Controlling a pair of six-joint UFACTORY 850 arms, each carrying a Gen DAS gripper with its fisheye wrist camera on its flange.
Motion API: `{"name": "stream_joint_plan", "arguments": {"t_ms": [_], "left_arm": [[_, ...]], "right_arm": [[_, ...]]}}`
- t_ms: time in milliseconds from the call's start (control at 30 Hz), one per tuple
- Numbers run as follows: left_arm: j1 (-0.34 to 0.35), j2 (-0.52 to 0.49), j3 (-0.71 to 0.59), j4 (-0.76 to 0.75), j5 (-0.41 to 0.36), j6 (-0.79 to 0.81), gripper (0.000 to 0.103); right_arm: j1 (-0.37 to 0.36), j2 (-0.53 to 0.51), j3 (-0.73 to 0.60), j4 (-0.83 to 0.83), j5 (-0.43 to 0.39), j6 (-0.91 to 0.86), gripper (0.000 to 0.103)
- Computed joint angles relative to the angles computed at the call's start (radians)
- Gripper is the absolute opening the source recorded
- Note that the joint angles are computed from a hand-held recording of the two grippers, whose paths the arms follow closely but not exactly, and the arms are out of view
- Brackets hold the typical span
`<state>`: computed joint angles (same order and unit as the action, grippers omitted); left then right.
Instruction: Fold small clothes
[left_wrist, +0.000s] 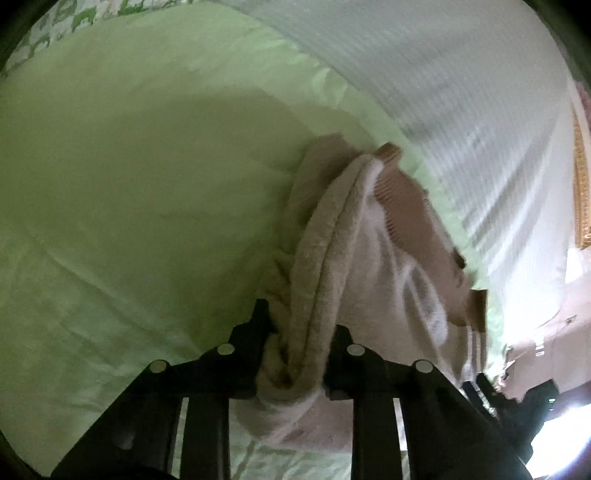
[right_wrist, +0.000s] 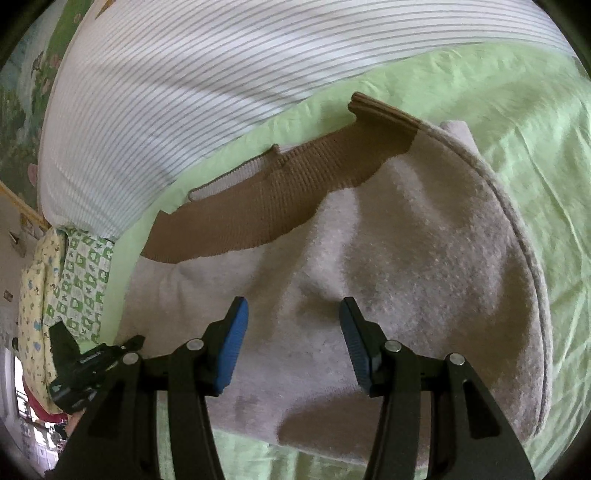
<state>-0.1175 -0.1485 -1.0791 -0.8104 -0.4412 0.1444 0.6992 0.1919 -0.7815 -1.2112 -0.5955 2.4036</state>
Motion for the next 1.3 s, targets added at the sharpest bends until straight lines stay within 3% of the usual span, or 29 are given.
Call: {"name": "stream_joint_plan", "arguments": {"t_ms": [233,400,533,667,800,867,933,1000,1100,1167,1300], "left_arm": [[-0.016,0.047,-0.028,-0.256,-0.057,0.283,0.018],[-0.118,0.024,-0.142,-0.354,-0.127,0.425,0.017],[-0.228,-0.041,-0.247,-0.387,-0.175,0.521,0.017],[-0.333,-0.155,-0.336,-0.303,-0.2,0.541,0.021],[-0.391,-0.246,-0.385,-0.086,-0.24,0.417,0.032],[-0.394,-0.227,-0.35,-0.074,-0.236,0.422,0.038],[-0.383,-0.182,-0.297,-0.105,-0.214,0.469,0.056],[-0.369,-0.122,-0.233,-0.104,-0.177,0.486,0.065],[-0.35,-0.044,-0.145,-0.063,-0.131,0.485,0.07],[-0.34,-0.001,-0.084,0.009,-0.088,0.462,0.077],[-0.336,-0.005,-0.046,0.188,-0.056,0.309,0.079]], "right_arm": [[0.011,-0.007,0.039,-0.045,-0.014,0.104,0.052],[0.011,0.014,0.09,-0.196,0.01,0.324,0.052],[0.048,0.092,0.152,-0.243,-0.075,0.466,0.053],[0.118,0.216,0.24,-0.212,-0.217,0.562,0.053],[0.144,0.296,0.297,-0.213,-0.26,0.623,0.053],[0.149,0.313,0.307,-0.212,-0.259,0.628,0.053],[0.158,0.318,0.309,-0.227,-0.262,0.637,0.053],[0.163,0.316,0.307,-0.249,-0.255,0.647,0.053],[0.149,0.282,0.274,-0.256,-0.221,0.625,0.055],[0.131,0.263,0.248,-0.241,-0.188,0.575,0.062],[0.124,0.232,0.209,-0.206,-0.163,0.49,0.064]]}}
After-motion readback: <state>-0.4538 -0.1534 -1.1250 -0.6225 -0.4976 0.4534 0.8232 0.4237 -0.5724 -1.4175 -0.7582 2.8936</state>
